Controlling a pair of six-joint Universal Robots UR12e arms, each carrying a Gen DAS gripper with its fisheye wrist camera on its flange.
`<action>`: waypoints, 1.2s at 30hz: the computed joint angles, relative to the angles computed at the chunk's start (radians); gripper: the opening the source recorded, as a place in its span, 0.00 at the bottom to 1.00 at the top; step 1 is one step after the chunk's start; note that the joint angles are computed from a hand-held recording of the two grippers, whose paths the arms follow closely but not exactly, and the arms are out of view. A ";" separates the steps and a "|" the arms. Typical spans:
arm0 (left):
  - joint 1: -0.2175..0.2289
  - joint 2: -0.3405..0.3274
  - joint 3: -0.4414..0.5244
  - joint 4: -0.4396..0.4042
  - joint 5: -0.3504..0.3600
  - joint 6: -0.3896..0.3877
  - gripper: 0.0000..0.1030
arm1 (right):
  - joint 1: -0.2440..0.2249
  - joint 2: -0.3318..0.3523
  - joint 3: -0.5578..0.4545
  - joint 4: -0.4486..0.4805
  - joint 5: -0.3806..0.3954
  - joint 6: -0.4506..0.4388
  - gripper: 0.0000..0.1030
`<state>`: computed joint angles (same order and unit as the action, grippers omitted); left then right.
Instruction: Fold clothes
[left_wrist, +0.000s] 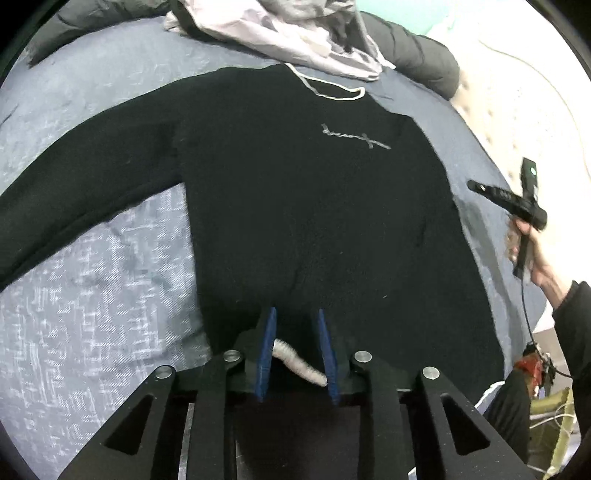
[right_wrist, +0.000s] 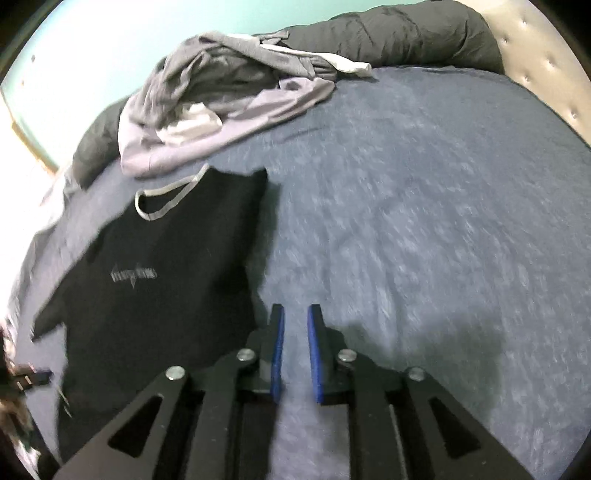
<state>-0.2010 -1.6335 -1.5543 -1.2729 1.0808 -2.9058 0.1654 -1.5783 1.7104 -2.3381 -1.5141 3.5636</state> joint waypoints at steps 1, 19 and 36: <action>-0.002 -0.005 0.004 -0.004 -0.008 0.003 0.25 | -0.001 0.014 -0.017 0.004 -0.001 0.006 0.32; -0.026 -0.074 0.018 -0.015 -0.009 0.035 0.25 | -0.012 0.271 -0.302 0.120 0.011 0.044 0.17; -0.069 -0.087 0.029 -0.014 0.046 0.020 0.24 | 0.027 0.274 -0.312 0.106 -0.280 -0.057 0.07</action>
<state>-0.2705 -1.7205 -1.5253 -1.2866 1.1271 -2.8853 0.1924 -1.3044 1.3980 -2.2324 -1.7942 3.5062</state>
